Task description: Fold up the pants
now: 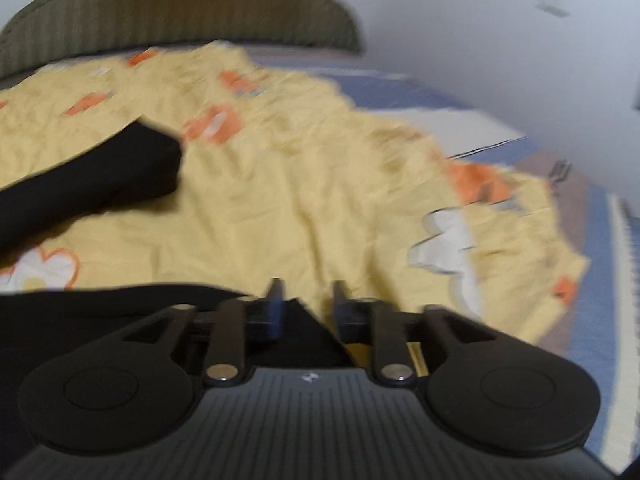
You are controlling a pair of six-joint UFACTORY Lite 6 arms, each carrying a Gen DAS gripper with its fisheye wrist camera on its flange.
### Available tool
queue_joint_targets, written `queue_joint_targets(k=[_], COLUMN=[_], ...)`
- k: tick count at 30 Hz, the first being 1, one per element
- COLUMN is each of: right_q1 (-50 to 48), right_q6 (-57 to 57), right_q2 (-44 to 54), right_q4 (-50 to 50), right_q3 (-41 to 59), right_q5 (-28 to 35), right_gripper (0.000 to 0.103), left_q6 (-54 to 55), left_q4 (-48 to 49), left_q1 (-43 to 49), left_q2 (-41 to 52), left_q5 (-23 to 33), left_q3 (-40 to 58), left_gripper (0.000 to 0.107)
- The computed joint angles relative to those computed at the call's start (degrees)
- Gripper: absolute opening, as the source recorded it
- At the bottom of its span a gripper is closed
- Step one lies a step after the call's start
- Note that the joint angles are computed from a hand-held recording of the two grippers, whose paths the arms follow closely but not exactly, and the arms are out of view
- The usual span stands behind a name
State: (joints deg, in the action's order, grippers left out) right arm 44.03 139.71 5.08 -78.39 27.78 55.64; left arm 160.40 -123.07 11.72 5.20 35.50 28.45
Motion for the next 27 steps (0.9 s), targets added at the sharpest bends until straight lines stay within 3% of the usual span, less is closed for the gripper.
queue_joint_targets(k=[2,4,7,12,18,20,22,23,24,25,26,27], right_q1=[4.3,7.0,5.9,-3.0,-12.8,-15.4,-16.7,-17.5,-18.5,-19.4,-20.5,-20.5], right_q6=[1.0,0.8,6.8,11.3,-13.9,-24.5,-34.1,-37.9,-42.1,-44.1,-43.7,-40.9], right_q2=[-2.6,-8.0,-13.9,-2.1,19.8,25.7,32.0,34.4,36.8,37.9,37.8,36.5], right_q4=[2.5,-0.1,-10.7,-19.2,-9.0,-5.7,-1.7,0.2,3.3,5.9,7.2,6.2], right_q3=[-0.3,-1.1,-1.3,13.0,39.1,46.6,54.2,57.1,60.0,61.1,60.8,59.5], right_q5=[6.3,7.6,0.8,-9.2,-12.9,-15.4,-14.8,-15.1,-15.8,-17.2,-20.3,-21.4], right_gripper=[0.028,0.029,0.029,0.032,0.036,0.048,0.070,0.070,0.063,0.031,0.019,0.016], left_q6=[0.0,0.0,0.0,-0.3,-0.8,-1.1,-1.5,-1.8,-2.3,-3.4,-5.6,-9.5], left_q4=[0.0,0.0,0.1,0.3,0.6,0.5,0.8,1.1,2.0,3.8,6.4,10.5], left_q1=[0.0,0.0,0.1,0.1,0.1,0.0,0.0,0.2,0.7,1.3,2.0,2.7], left_q2=[0.0,0.0,0.0,0.0,-0.1,0.0,0.1,-0.1,-0.4,-1.0,-1.8,-3.0], left_q5=[0.0,0.0,0.0,0.1,0.1,0.0,0.0,0.3,0.7,1.0,1.1,1.5], left_q3=[0.0,0.0,0.0,0.0,-0.1,0.0,0.3,0.2,0.0,-0.1,0.2,0.6], left_gripper=[0.103,0.103,0.103,0.103,0.103,0.103,0.103,0.103,0.103,0.103,0.103,0.103])
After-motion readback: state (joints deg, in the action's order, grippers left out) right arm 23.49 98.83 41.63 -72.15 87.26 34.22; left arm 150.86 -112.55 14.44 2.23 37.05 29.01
